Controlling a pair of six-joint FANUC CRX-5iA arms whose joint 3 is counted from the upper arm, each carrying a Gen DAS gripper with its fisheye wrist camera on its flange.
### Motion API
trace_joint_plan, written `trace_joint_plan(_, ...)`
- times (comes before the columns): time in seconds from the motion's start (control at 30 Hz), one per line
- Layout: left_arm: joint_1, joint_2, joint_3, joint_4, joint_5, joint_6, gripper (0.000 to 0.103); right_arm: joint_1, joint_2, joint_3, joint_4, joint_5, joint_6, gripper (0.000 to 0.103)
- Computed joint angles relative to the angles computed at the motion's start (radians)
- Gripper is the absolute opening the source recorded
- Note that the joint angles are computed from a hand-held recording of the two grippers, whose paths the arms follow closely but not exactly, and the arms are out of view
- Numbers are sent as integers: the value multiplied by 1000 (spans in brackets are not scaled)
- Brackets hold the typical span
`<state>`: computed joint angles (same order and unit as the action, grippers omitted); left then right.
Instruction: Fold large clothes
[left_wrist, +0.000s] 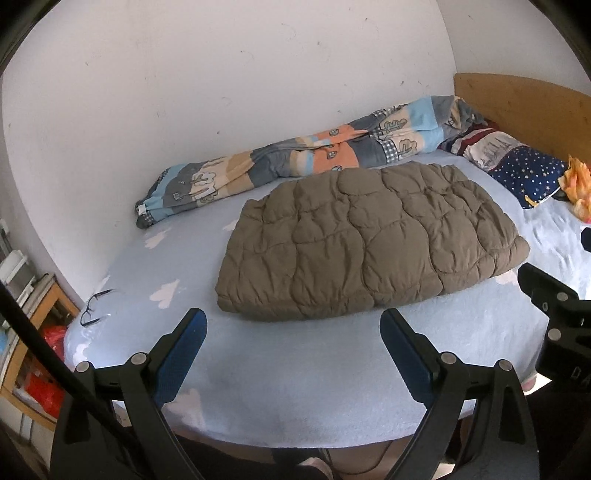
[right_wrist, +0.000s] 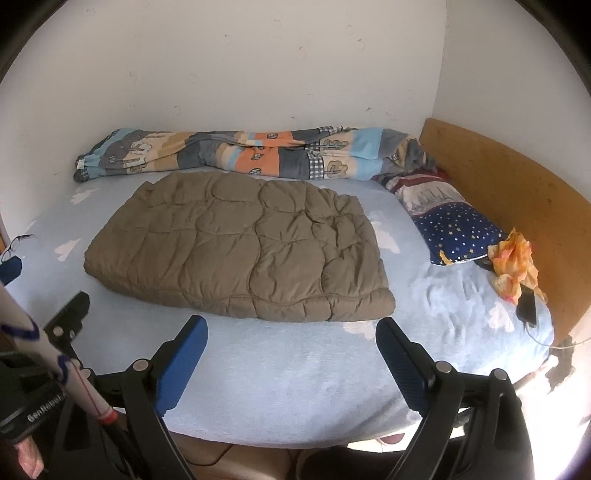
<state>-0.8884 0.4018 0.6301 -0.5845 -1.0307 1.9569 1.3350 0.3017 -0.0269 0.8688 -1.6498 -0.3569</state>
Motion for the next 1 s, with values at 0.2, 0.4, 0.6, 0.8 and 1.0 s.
trace_joint_plan(0.2, 11, 4, 0, 25, -11, -16, 94, -1, 9, 11, -10, -2, 7, 95)
trace_joint_plan(0.4, 18, 8, 0, 34, -18, -19, 94, -5, 17, 18, -16, 2, 20, 95)
trace_joint_plan(0.6, 16, 16, 3, 29, -23, -23, 94, -8, 24, 26, -20, 3, 23, 95)
trace_joint_plan(0.8, 14, 22, 7, 32, -28, -29, 94, -9, 26, 20, -28, 9, 22, 95)
trace_joint_plan(1.0, 15, 24, 5, 34, -30, -28, 94, -11, 24, 12, -33, 13, 24, 95)
